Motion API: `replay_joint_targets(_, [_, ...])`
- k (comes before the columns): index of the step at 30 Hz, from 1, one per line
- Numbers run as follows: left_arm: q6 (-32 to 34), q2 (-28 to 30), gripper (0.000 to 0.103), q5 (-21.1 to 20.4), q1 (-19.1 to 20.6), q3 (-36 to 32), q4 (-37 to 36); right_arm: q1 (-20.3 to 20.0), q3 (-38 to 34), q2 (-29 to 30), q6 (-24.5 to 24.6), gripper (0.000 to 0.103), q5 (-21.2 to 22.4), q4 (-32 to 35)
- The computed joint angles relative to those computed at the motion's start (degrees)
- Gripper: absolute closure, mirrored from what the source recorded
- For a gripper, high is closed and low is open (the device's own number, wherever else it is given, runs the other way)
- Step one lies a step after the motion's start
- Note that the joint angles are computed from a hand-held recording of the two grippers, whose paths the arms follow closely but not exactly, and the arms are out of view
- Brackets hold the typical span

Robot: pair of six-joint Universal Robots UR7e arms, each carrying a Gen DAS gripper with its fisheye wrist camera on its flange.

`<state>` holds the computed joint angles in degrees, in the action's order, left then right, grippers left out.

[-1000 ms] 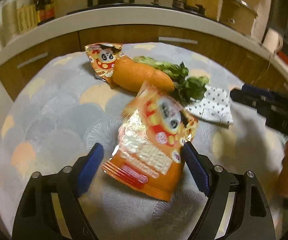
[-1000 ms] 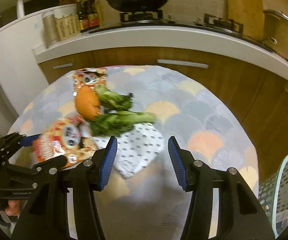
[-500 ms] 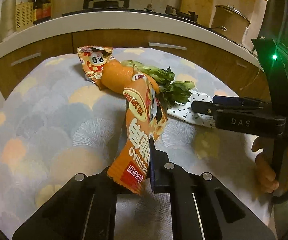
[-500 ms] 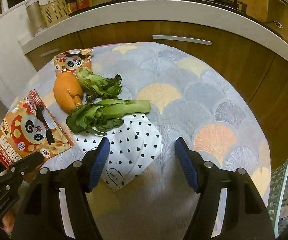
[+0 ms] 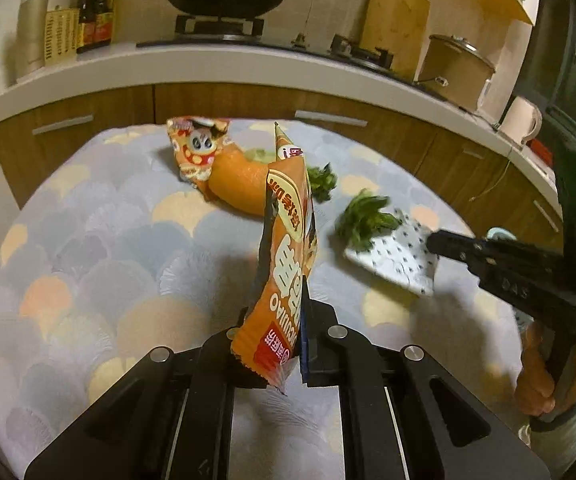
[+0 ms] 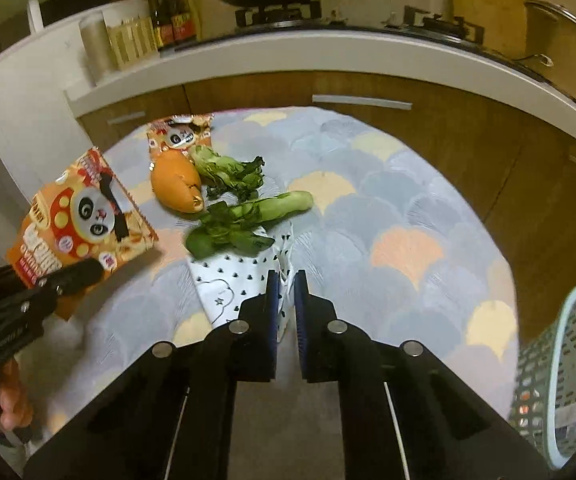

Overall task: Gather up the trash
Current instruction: 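Move the left gripper back to the table and grasp the orange snack bag, then carry the snack bag over the basket with the left gripper while the right gripper drops the dotted paper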

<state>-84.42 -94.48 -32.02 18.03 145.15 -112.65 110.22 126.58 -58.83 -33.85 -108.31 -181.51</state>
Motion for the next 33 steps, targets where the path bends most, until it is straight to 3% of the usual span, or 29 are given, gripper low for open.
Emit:
replay_joint_targets(4, [-0.1,1.59,0.096,0.54,-2.42,-1.4,0.78,-0.27,3.14,-4.98,0.06,0.099,0.08,0.61])
replay_joint_targets(8, [3.54,5.04,0.096,1.16,-3.75,-2.7,-3.45,-1.02,5.54,-9.81,0.03,0.099,0.39,0.33])
replay_joint_targets(16, [24.53,17.5,0.096,1.19,-1.46,-6.65,-26.77,-4.03,7.52,-18.38,-0.67,0.099,0.02,-2.05])
replay_joint_targets(18, [31.96,22.18,0.096,-0.14,-0.13,-8.58,-35.25,-5.42,7.49,-20.38,-0.66,0.099,0.67,-2.06])
replay_joint_targets(23, [45.76,33.07,0.096,-3.33,3.38,-15.64,-46.57,-9.81,7.14,-24.73,-0.98,0.099,1.39,-3.48])
replay_joint_targets(27, [54.27,40.34,0.096,-6.38,5.71,-21.77,-52.13,-14.01,6.3,-27.33,-0.9,0.099,1.69,-3.7])
replay_joint_targets(33, [60.41,49.87,0.096,-12.89,9.77,-31.84,-54.26,-20.03,5.32,-28.74,-0.84,0.099,1.92,-5.62])
